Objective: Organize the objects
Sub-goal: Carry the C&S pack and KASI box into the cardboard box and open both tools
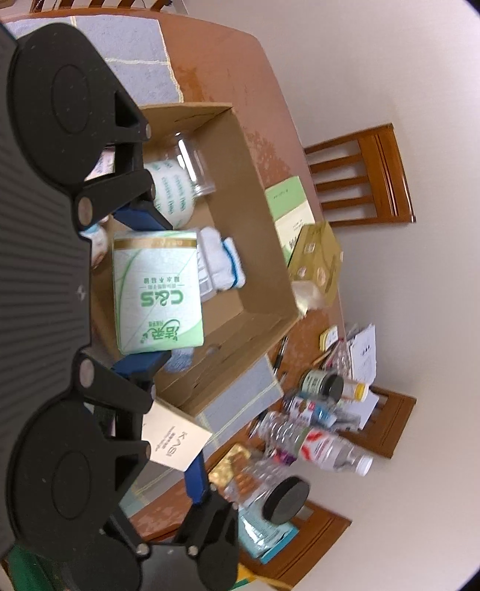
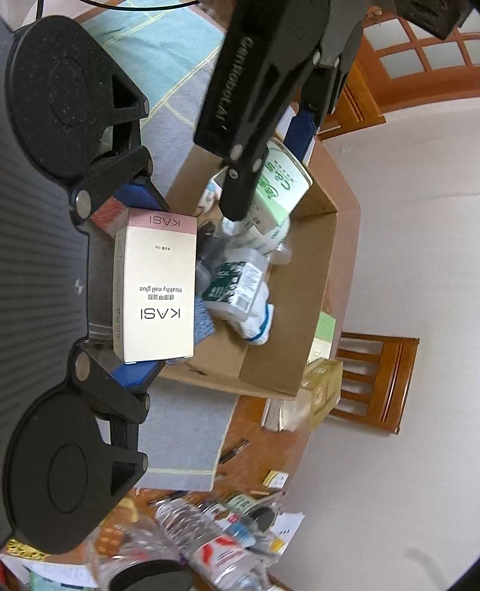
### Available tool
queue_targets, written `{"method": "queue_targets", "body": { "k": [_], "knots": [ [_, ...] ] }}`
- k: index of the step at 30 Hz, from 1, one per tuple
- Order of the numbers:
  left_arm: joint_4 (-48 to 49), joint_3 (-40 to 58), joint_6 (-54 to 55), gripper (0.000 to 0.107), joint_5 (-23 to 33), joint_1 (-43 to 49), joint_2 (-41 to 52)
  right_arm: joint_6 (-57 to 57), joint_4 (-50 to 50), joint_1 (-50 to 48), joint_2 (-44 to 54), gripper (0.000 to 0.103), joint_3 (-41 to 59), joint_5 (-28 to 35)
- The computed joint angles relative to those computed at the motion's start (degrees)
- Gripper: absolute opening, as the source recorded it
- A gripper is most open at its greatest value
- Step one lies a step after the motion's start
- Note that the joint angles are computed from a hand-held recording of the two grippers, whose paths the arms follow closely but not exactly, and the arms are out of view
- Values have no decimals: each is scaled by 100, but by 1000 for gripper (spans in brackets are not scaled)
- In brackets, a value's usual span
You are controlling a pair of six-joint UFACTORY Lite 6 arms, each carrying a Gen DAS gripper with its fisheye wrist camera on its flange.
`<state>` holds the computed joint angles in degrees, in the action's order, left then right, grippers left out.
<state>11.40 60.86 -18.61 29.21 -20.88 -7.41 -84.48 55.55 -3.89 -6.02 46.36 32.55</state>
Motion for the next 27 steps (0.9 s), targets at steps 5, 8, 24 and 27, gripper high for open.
{"method": "queue_targets", "body": {
  "k": [5, 8, 24, 27],
  "knots": [
    [-134, 468, 320, 65, -198, 255, 510, -209, 206, 231, 520, 83, 481, -126],
    [-221, 912, 410, 65, -201, 350, 991, -183, 324, 368, 907, 84, 810, -245],
    [-428, 2745, 402, 96, -448, 252, 2976, -1067, 1130, -128, 1445, 103, 1002, -145],
    [-179, 2590, 12, 97, -517, 194, 2882, -731, 941, -269, 1385, 103, 946, -217]
  ]
}}
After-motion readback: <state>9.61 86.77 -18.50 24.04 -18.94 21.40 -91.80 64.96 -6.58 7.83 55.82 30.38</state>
